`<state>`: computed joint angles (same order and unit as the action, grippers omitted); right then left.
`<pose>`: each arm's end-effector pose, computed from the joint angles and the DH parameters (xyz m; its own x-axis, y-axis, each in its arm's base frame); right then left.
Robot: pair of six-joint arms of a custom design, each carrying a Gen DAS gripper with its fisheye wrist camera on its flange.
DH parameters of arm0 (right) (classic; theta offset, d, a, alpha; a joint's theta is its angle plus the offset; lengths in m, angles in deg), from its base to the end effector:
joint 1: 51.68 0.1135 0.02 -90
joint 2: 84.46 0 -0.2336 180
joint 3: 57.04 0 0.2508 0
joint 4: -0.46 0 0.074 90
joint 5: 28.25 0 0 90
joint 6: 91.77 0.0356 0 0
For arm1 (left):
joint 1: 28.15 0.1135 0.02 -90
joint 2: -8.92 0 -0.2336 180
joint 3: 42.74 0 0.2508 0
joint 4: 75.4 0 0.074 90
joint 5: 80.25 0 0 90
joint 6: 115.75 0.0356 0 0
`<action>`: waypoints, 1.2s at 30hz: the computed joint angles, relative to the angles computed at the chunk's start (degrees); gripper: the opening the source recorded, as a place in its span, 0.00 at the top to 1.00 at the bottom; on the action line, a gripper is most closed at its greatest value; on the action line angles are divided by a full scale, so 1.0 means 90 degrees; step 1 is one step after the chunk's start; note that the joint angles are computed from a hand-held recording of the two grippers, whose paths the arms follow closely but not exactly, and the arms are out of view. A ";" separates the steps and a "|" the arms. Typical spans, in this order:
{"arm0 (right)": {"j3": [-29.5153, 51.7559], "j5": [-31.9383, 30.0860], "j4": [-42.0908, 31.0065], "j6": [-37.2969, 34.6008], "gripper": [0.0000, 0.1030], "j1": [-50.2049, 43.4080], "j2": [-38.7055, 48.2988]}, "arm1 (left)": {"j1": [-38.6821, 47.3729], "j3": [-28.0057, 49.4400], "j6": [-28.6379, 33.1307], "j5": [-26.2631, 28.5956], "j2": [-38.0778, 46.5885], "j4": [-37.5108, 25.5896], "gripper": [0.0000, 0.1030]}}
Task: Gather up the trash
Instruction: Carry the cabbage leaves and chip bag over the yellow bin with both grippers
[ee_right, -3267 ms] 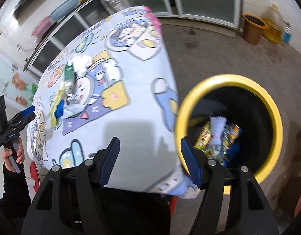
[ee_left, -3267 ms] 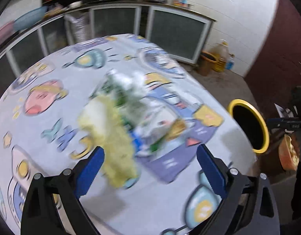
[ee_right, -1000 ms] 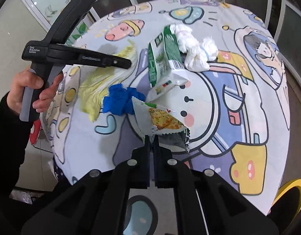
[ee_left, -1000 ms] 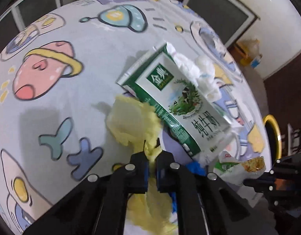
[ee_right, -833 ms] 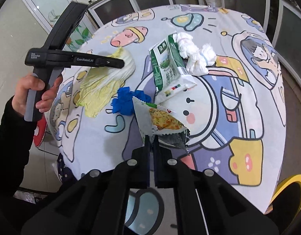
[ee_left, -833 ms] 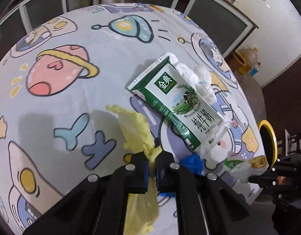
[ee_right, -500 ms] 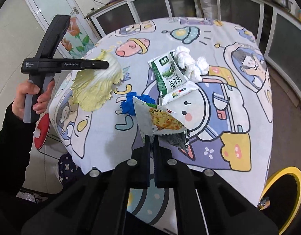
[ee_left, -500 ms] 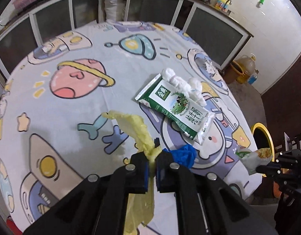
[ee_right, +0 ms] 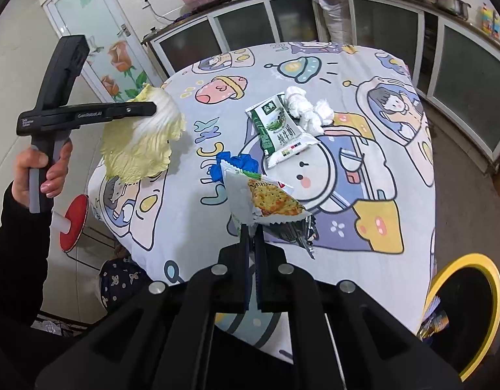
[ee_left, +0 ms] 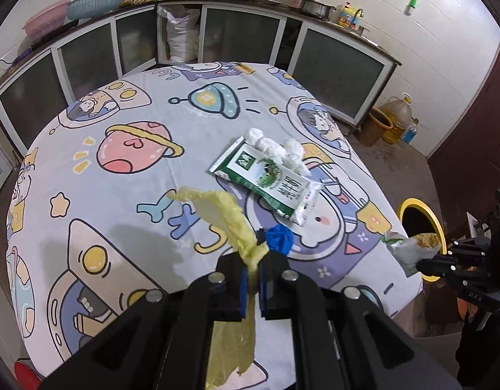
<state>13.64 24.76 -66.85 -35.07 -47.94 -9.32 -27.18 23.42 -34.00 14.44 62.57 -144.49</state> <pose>0.2403 0.0372 0.2225 -0.6604 -0.4826 -0.5752 -0.7209 0.6219 0.3059 0.1867 0.0002 0.2646 -0.8299 -0.1571 -0.5353 -0.0919 0.9849 -0.1466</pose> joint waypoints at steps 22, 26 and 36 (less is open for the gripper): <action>0.0216 -0.0625 -0.1293 -0.2082 0.97 -0.3140 0.0383 | -0.3813 0.1078 -0.1808 -0.1525 0.1107 0.0151 0.96; 0.0426 -0.0697 -0.1495 -0.2482 0.97 -0.3782 0.0666 | -0.4318 0.1522 -0.1908 -0.1607 0.1759 0.0343 0.96; 0.1094 -0.0773 -0.1732 -0.3066 0.97 -0.5163 0.1545 | -0.5155 0.2675 -0.1878 -0.1439 0.3362 0.0833 0.96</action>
<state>23.48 17.80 -82.44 -62.67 -94.41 4.58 -73.58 47.50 -50.90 1.48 92.82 -136.99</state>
